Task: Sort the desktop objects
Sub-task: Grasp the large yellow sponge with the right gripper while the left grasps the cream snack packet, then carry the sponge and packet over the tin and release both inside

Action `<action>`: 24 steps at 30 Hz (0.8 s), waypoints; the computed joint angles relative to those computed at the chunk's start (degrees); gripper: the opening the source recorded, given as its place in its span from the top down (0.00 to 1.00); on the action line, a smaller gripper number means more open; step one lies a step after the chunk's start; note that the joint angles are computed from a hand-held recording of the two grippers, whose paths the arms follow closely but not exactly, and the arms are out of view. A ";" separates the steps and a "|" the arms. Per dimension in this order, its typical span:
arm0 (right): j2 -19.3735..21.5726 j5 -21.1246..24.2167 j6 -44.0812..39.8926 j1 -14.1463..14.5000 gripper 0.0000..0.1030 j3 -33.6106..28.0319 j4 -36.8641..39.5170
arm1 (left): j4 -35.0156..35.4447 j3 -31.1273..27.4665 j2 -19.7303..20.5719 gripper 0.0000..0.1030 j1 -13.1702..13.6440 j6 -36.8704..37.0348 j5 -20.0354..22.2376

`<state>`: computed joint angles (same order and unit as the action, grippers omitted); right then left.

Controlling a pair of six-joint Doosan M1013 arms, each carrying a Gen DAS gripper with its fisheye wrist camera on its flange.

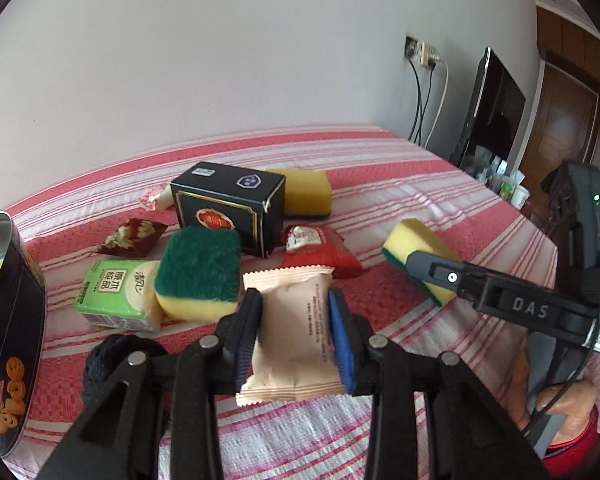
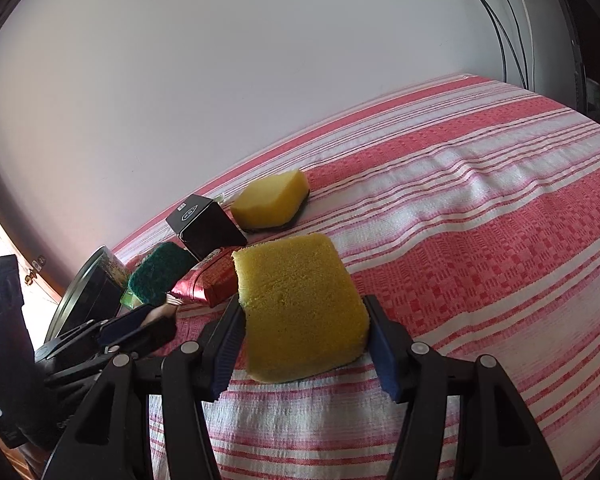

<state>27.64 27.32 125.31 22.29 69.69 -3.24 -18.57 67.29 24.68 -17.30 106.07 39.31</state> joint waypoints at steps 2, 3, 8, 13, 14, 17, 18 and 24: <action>-0.06 -0.21 1.99 0.24 0.42 0.11 -1.82 | -0.16 1.19 -0.80 0.67 0.34 -0.86 -1.91; -0.15 -0.41 2.29 0.11 0.42 0.29 -2.09 | 1.11 1.59 -1.10 0.67 0.43 -2.19 -2.89; -0.50 -0.77 9.40 0.74 0.42 0.88 -9.34 | 18.35 2.50 -1.96 0.67 -0.51 -18.79 -7.61; -0.11 1.41 12.84 1.52 0.42 -0.17 -14.75 | 32.97 3.16 -2.46 0.67 -0.68 -32.58 -7.31; 0.00 1.86 13.13 1.61 0.42 -0.38 -15.41 | 35.33 3.43 -2.56 0.67 -0.72 -34.59 -7.26; 0.18 3.04 13.71 1.71 0.42 -0.84 -16.66 | 41.65 4.37 -2.98 0.67 -0.71 -40.54 -6.67; 0.25 3.51 14.42 1.84 0.42 -0.97 -17.42 | 43.75 4.53 -3.01 0.67 -0.79 -42.47 -6.40; 0.55 6.55 18.64 2.67 0.42 -1.71 -23.38 | 51.55 5.96 -4.00 0.67 -0.31 -50.52 -5.47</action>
